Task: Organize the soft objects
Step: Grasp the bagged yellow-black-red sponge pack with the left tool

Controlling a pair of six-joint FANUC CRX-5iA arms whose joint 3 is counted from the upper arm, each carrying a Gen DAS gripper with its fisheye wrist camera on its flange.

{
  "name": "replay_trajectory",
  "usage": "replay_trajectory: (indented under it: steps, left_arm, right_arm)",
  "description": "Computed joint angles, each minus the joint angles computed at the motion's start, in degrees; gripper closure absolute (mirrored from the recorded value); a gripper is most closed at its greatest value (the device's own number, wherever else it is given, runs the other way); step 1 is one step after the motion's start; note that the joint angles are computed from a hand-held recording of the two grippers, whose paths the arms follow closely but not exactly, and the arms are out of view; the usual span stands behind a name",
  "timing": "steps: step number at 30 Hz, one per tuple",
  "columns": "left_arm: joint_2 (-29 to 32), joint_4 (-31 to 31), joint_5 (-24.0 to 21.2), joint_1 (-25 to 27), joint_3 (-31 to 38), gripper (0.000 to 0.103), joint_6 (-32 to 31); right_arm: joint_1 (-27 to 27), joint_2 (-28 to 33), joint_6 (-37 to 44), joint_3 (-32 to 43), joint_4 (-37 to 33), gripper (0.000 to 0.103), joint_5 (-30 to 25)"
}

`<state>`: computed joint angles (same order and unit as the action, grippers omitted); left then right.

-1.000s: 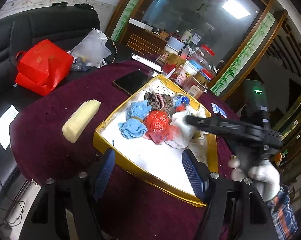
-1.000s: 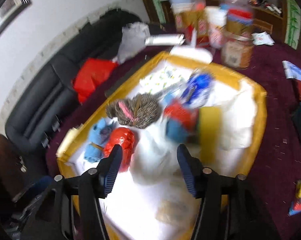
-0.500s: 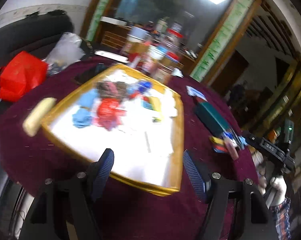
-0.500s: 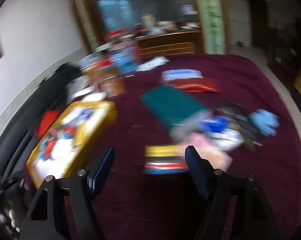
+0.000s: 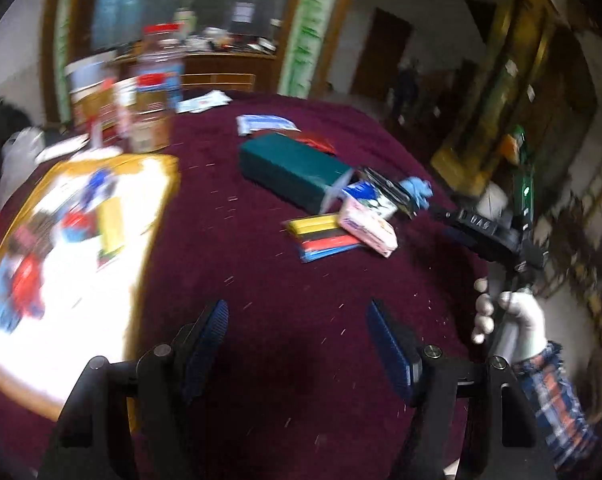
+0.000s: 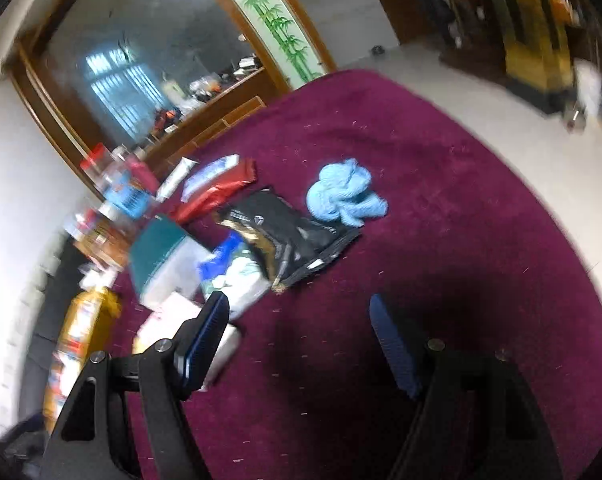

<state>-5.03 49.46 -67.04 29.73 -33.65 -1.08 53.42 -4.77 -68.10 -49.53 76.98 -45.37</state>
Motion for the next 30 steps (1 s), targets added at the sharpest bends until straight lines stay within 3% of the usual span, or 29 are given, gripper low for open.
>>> replay_trajectory:
  steps: [4,7,8,12,15,17,18,20,22,27,30]
  left_arm:
    - [2.1,-1.3,10.0,-10.6,0.0,0.028,-2.4]
    - [5.0,-3.2,19.9,-18.2,1.0,0.028,-6.2]
    - [6.1,-4.5,20.9,-19.4,2.1,0.028,-5.7]
    - [11.2,-8.5,19.2,-22.3,7.8,0.027,-2.3]
    - [12.8,-8.3,20.8,-24.3,8.4,0.015,-2.9]
    - [13.0,-6.9,22.4,-25.2,7.3,0.012,-4.1]
    - [12.1,-5.0,24.5,-25.6,5.6,0.014,-5.3]
    - [10.6,-4.4,25.3,-25.4,4.1,0.035,-4.6]
    - [9.1,-3.9,23.6,-24.3,2.9,0.049,-4.9]
    - [5.8,-4.8,14.8,-18.2,1.0,0.055,-2.9]
    - [3.9,-5.0,12.6,-14.3,-0.7,0.053,-0.9]
  right_arm:
    - [-2.0,-0.5,-1.1,-0.8,2.1,0.031,4.3]
    - [-1.5,-0.2,-0.1,-0.4,0.4,0.031,3.9]
    - [-1.8,-0.1,-0.3,-0.3,0.6,0.031,4.4]
    - [-2.7,-0.1,-0.2,-0.4,0.5,0.031,6.2]
    - [-3.3,0.0,0.5,-0.2,0.5,0.031,7.2]
    - [-3.7,0.3,1.4,0.1,0.1,0.031,8.3]
    - [-3.7,0.4,2.0,0.3,-0.6,0.031,8.5]
    - [-3.5,0.7,3.0,0.7,-1.6,0.031,8.4]
    - [-3.0,0.9,3.8,1.0,-2.5,0.031,7.9]
    - [-2.4,1.5,5.4,1.8,-3.9,0.028,7.4]
    - [-1.8,2.2,7.1,2.8,-5.2,0.024,6.7]
